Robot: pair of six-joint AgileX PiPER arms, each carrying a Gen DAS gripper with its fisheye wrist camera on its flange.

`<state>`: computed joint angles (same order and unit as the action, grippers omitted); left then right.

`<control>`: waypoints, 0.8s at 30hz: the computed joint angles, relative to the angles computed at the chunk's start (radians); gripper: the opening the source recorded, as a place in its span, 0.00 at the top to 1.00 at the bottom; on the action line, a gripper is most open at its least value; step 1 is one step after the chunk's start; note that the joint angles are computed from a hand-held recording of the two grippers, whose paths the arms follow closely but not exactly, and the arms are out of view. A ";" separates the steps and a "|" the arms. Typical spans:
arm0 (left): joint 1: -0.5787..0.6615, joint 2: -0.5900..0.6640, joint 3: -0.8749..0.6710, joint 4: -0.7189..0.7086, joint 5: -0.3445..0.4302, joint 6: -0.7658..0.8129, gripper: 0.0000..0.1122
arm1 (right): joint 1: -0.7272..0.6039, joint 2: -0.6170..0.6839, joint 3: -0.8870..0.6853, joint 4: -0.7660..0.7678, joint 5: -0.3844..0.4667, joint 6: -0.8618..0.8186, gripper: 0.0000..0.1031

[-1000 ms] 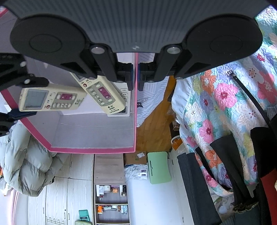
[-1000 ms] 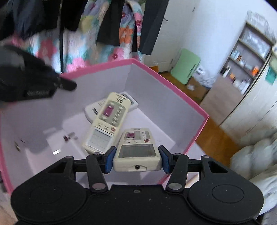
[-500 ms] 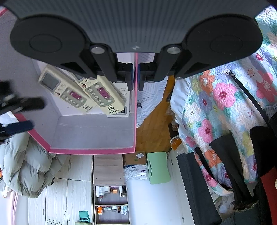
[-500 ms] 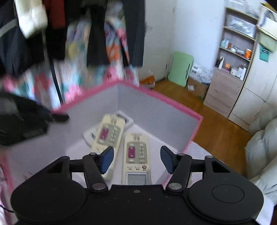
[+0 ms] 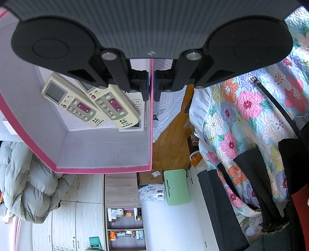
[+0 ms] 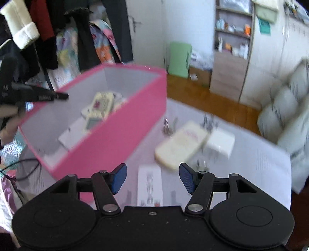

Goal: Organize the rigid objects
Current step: 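Grasp the white remote with the red button using the right gripper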

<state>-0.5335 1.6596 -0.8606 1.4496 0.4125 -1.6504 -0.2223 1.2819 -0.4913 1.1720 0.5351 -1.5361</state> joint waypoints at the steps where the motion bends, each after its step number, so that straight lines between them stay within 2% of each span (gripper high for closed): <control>1: -0.001 0.003 -0.002 0.001 0.002 0.000 0.97 | -0.008 0.005 0.019 0.020 -0.001 -0.025 0.37; 4: -0.003 0.003 -0.003 0.002 0.002 -0.001 0.97 | -0.036 0.040 0.062 0.082 0.013 -0.099 0.37; 10: -0.003 -0.003 0.008 0.017 0.002 -0.015 0.97 | 0.085 0.140 0.051 0.199 -0.102 -0.182 0.41; 12: -0.003 -0.004 0.012 0.023 0.000 -0.024 0.97 | 0.125 0.186 0.028 0.243 -0.145 -0.206 0.48; 13: -0.006 -0.003 0.012 0.024 0.003 -0.023 0.97 | 0.142 0.210 0.014 0.242 -0.165 -0.202 0.58; 16: -0.009 -0.004 0.012 0.021 0.010 -0.017 0.97 | 0.212 0.217 0.014 0.266 -0.231 -0.230 0.57; 18: -0.005 -0.006 0.016 0.027 0.005 -0.021 0.97 | 0.224 0.203 0.018 0.207 -0.233 -0.161 0.57; 21: -0.010 -0.001 0.013 0.031 0.009 -0.031 0.97 | 0.231 0.197 0.022 0.197 -0.235 -0.143 0.57; 24: -0.009 -0.004 0.016 0.027 0.010 -0.022 0.97 | 0.222 0.215 0.021 0.310 -0.224 -0.239 0.56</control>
<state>-0.5422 1.6560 -0.8448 1.4763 0.4227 -1.6724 -0.0007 1.4970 -0.4704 1.4821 0.3107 -1.7746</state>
